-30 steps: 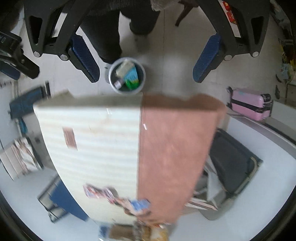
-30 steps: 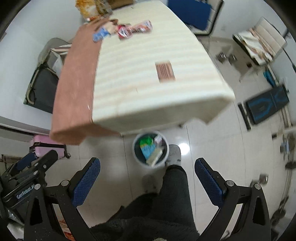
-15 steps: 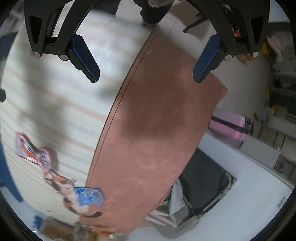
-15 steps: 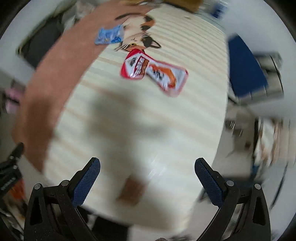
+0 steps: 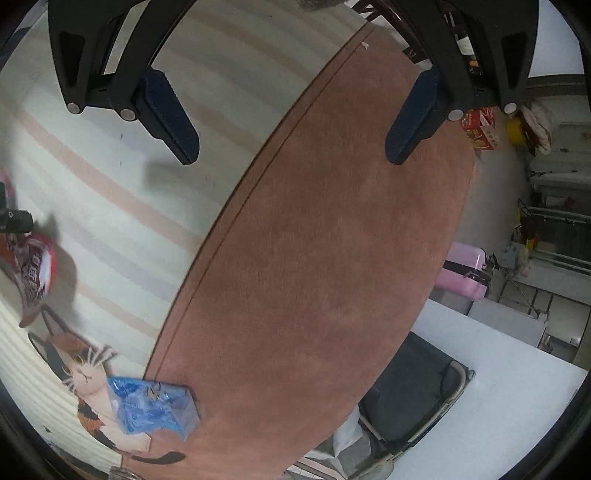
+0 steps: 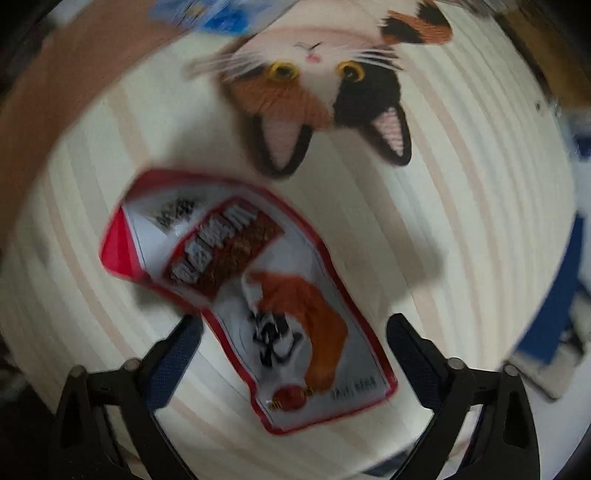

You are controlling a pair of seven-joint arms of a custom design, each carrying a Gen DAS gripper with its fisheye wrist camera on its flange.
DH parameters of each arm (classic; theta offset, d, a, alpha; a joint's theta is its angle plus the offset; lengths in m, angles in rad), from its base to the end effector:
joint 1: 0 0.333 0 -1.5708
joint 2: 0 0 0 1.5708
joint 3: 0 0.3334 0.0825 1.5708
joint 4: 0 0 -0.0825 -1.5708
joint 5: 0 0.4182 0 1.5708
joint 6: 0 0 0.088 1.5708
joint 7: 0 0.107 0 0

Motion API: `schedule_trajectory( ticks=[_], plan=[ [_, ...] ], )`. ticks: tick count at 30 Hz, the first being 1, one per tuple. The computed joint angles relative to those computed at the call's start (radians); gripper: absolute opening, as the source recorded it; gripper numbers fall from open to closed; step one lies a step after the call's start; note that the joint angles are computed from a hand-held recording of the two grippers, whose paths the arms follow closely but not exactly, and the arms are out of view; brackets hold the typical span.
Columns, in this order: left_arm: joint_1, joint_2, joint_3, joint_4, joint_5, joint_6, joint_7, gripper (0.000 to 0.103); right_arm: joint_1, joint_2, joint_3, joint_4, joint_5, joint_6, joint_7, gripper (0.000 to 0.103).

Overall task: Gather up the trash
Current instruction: 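Move both tools back over the table toward the blue wrapper and red pouch, then grasp the blue wrapper with the left gripper while the right gripper grasps the red snack pouch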

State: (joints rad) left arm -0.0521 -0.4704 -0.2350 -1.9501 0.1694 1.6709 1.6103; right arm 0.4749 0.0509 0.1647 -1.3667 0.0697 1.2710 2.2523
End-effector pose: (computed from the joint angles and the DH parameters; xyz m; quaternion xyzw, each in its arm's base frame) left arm 0.4213 -0.1358 0.6956 -0.5803 0.7978 0.0156 0.1628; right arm 0.4548 0.3456 0.6892 0.6956 -0.7137 -0.0469 0.0675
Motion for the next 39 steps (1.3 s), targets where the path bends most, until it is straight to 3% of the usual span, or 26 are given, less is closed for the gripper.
schedule_trajectory(
  ticks=[3, 6, 9, 14, 20, 22, 24, 25, 27, 28, 29, 30, 39],
  plan=[
    [0.004, 0.041, -0.006, 0.033, -0.007, -0.013, -0.033, 0.103, -0.011, -0.065, -0.011, -0.067, -0.014, 0.068, 0.147, 0.066],
    [-0.005, 0.083, -0.010, 0.069, -0.013, -0.025, -0.054, 0.103, -0.031, -0.132, -0.015, -0.139, -0.041, 0.111, 0.306, 0.057],
    [-0.020, 0.135, -0.008, 0.119, -0.026, -0.021, -0.057, 0.103, -0.048, -0.184, -0.011, -0.189, -0.136, 0.084, 0.419, 0.058],
    [-0.039, 0.303, 0.018, 0.298, -0.108, 0.000, -0.096, 0.103, -0.100, -0.299, -0.049, -0.326, -0.077, 0.159, 0.498, 0.063],
    [-0.077, 0.497, 0.039, 0.493, -0.186, 0.026, -0.123, 0.102, -0.128, -0.364, -0.065, -0.413, -0.011, 0.260, 0.485, 0.084],
    [-0.094, 0.541, 0.040, 0.531, -0.192, 0.027, -0.119, 0.096, -0.135, -0.324, -0.067, -0.378, -0.030, 0.247, 0.456, 0.088],
    [-0.117, 0.565, 0.034, 0.544, -0.174, 0.031, -0.103, 0.067, -0.133, -0.287, -0.052, -0.337, -0.060, 0.213, 0.443, 0.088],
    [-0.125, 0.575, 0.034, 0.551, -0.169, 0.022, -0.091, 0.059, -0.130, -0.277, -0.043, -0.326, -0.081, 0.200, 0.443, 0.088],
    [-0.132, 0.555, 0.036, 0.521, -0.188, 0.060, -0.066, 0.033, -0.121, -0.264, -0.026, -0.311, -0.123, 0.185, 0.445, 0.080],
    [-0.136, 0.547, 0.035, 0.514, -0.187, 0.062, -0.052, 0.028, -0.116, -0.274, -0.016, -0.319, -0.159, 0.199, 0.445, 0.073],
    [-0.140, 0.534, 0.034, 0.502, -0.183, 0.062, -0.041, 0.024, -0.112, -0.287, -0.013, -0.330, -0.173, 0.219, 0.448, 0.054],
    [-0.142, 0.520, 0.034, 0.488, -0.186, 0.066, -0.032, 0.020, -0.109, -0.291, -0.010, -0.333, -0.172, 0.224, 0.461, 0.049],
    [-0.138, 0.281, 0.031, 0.279, -0.249, 0.093, 0.036, 0.014, -0.108, -0.457, -0.011, -0.508, -0.140, 0.344, 0.566, 0.045]
  ],
)
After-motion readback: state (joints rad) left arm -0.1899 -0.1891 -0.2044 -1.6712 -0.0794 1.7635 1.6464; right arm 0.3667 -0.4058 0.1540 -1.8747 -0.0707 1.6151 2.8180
